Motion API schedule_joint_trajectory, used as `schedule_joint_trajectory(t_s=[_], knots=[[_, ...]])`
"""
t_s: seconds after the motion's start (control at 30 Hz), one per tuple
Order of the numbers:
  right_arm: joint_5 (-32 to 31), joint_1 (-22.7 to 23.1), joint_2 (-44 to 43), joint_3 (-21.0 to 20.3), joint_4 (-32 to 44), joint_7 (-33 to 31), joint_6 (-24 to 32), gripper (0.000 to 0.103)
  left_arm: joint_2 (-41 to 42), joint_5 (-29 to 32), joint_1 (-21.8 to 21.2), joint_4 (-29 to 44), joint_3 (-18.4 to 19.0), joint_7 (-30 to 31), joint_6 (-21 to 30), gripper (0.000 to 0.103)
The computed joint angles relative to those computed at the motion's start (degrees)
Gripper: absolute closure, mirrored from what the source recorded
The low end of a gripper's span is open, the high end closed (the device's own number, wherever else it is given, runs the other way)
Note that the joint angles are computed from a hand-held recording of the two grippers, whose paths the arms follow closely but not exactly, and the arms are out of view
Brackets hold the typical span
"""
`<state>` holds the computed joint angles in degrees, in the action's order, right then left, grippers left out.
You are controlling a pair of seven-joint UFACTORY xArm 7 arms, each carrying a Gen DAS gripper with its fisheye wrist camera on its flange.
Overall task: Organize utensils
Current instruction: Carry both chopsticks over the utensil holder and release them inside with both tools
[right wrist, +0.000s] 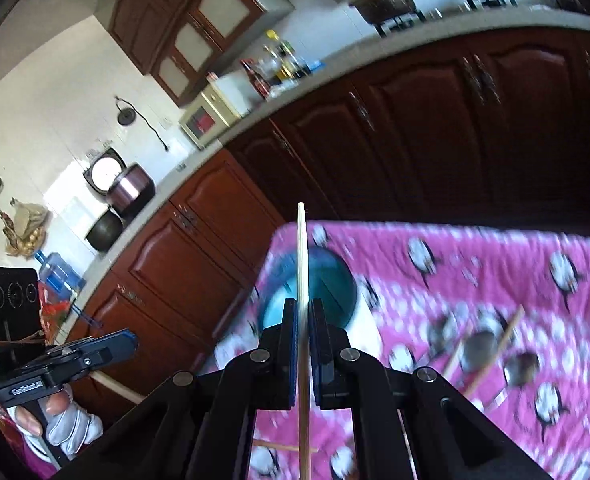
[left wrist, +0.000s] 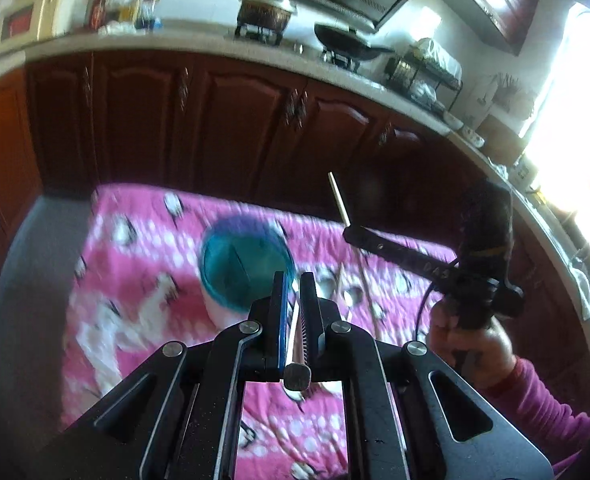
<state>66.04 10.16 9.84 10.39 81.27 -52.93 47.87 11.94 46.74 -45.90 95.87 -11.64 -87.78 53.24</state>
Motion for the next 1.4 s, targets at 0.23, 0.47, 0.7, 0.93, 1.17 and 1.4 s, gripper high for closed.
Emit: schedule_joint_trajectory(t_s=[0.23, 0.47, 0.7, 0.93, 1.17, 1.4], knots=[[3.6, 2.4, 8.7, 4.1, 9.6, -2.8, -9.2, 0.098, 0.2, 3.9, 0.7, 6.8, 1.3, 6.1, 8.1, 0.098], [0.0, 4.7, 17.5, 7.6, 16.9, -3.3, -19.0, 0.098, 2.2, 3.0, 3.8, 7.2, 3.3, 7.1, 5.9, 0.098], [-3.6, 4.4, 22.5, 12.3, 20.9, -5.7, -28.3, 0.098, 7.7, 1.0, 3.8, 11.6, 5.7, 10.2, 6.4, 0.098], [-1.0, 0.0, 20.0, 18.1, 14.5, -14.9, -31.8, 0.098, 10.7, -1.4, 2.8, 12.3, 7.6, 10.0, 5.6, 0.098], [-2.7, 0.4, 15.7, 13.0, 9.5, -10.9, -24.8, 0.098, 14.7, -4.7, 2.4, 15.8, 9.1, 10.4, 6.2, 0.098], [-9.9, 1.6, 14.2, 8.9, 8.3, -2.0, -19.7, 0.095, 14.7, -6.2, 2.1, 14.5, 10.4, 8.2, 6.1, 0.097]])
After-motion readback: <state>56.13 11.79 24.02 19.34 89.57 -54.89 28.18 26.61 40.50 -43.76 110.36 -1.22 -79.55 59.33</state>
